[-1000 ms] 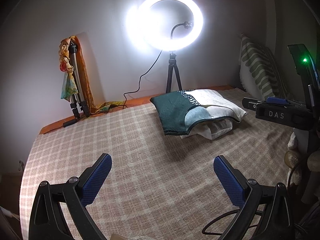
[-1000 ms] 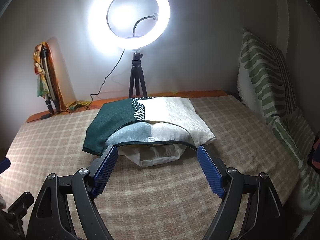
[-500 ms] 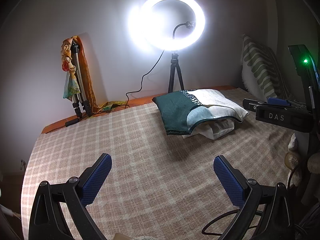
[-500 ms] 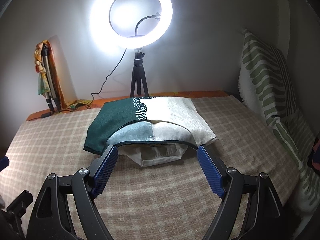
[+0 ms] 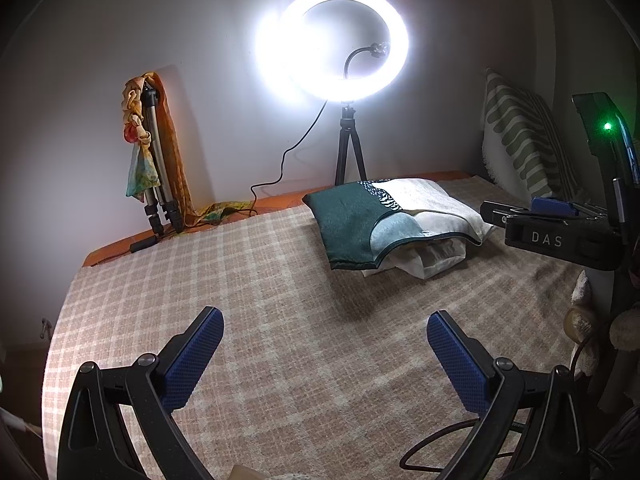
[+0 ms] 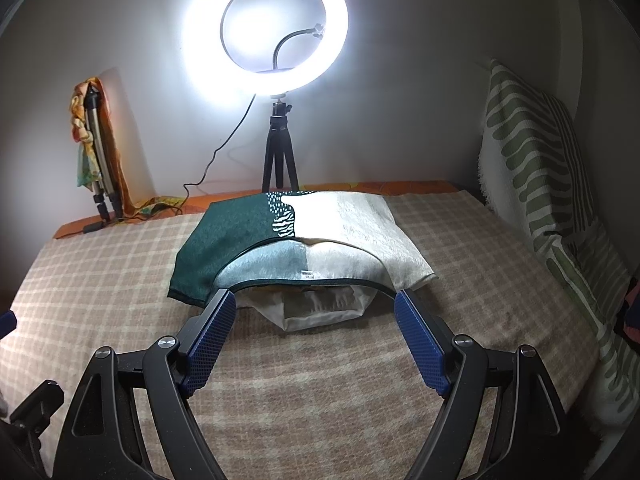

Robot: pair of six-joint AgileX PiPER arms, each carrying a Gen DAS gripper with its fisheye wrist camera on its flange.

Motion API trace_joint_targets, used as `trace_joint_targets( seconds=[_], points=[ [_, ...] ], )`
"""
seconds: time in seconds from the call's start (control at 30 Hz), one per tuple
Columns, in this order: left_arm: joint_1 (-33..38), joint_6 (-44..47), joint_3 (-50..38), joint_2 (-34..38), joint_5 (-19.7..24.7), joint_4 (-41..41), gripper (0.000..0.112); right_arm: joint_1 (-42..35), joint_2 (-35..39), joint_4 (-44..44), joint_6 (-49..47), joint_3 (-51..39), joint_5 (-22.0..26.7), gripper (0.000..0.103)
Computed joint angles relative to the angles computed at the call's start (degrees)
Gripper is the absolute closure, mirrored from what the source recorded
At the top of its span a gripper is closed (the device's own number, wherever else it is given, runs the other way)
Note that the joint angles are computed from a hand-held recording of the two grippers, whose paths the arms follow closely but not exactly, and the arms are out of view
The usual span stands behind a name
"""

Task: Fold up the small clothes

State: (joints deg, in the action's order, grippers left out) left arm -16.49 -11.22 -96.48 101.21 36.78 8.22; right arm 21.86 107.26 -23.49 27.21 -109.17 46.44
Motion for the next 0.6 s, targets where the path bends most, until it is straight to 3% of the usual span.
trace_joint_targets(
  seconds=[0.6],
  points=[
    [-1.23, -4.67, 0.71, -0.24, -0.18, 5.17, 0.01, -1.14, 1.56, 3.09, -3.73, -1.76, 0.38, 0.021]
  ],
)
